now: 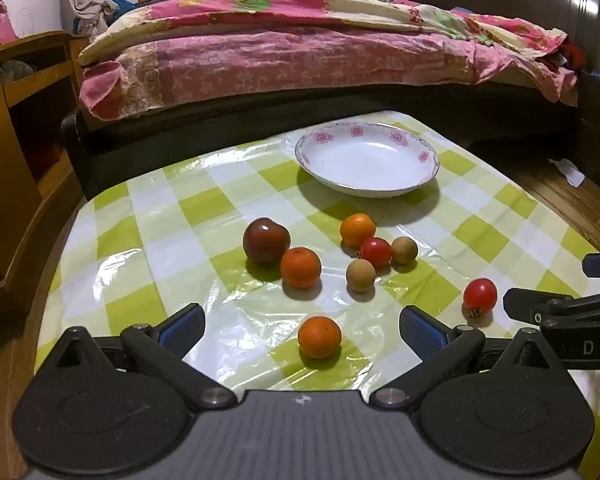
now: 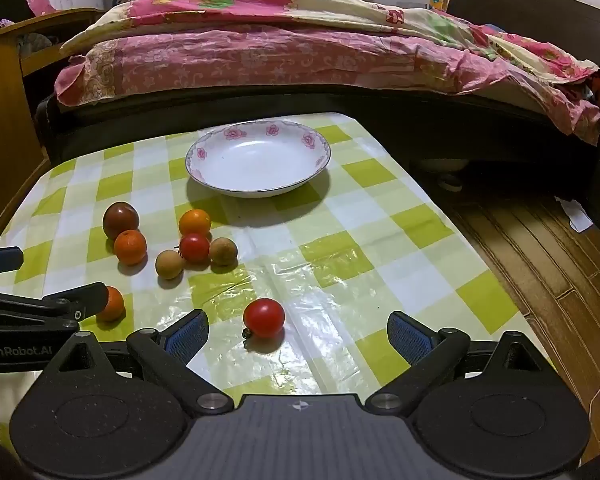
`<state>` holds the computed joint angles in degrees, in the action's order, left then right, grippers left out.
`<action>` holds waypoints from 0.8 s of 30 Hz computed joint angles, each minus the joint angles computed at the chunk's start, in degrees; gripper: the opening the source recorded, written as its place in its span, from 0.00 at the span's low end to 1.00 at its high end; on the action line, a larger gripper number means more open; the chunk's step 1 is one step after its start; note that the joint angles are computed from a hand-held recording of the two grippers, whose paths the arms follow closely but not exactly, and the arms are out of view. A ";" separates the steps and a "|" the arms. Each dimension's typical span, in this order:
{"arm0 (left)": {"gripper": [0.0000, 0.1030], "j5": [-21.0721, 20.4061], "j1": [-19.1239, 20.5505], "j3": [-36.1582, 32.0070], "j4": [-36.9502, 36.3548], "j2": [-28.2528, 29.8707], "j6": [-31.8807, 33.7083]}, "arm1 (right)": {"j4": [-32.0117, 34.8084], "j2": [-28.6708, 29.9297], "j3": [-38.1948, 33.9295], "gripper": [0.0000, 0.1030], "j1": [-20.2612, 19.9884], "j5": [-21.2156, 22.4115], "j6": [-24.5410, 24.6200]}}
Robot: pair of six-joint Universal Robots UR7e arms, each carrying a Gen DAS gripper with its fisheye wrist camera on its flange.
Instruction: Organize fruits
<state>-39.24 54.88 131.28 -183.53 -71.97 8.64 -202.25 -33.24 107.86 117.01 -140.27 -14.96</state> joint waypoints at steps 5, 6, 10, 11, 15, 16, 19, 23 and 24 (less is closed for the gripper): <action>1.00 0.24 -0.36 1.51 -1.98 -0.44 2.02 | 0.62 -0.50 0.26 0.89 -0.17 0.63 0.33; 1.00 0.16 -0.35 1.86 -2.33 -0.60 2.48 | 0.33 -0.31 0.51 0.89 -0.13 0.62 0.37; 1.00 -1.78 1.05 1.20 -2.68 0.26 4.59 | 1.93 -0.23 0.28 0.88 -0.66 1.08 1.09; 1.00 -2.36 1.36 1.17 -3.18 0.37 5.21 | 2.27 -0.22 0.35 0.87 -0.82 1.28 1.30; 0.99 -4.10 2.53 0.66 -3.58 1.29 6.91 | 4.75 -0.93 0.55 0.84 -1.52 3.07 2.95; 0.96 -4.27 2.72 0.48 -3.75 1.60 7.44 | 5.22 -0.94 0.41 0.83 -1.66 3.47 3.03; 0.89 -5.05 3.29 0.05 -4.28 2.39 9.25 | 5.92 -0.37 -0.36 0.80 -1.91 3.91 2.03; 0.79 -6.63 4.30 -0.59 -2.23 2.32 8.97 | 4.58 0.78 -1.31 0.78 -2.14 4.23 -1.15; 0.76 -6.90 4.49 -0.69 -1.82 2.32 8.80 | 4.31 0.99 -1.55 0.78 -2.24 4.55 -1.89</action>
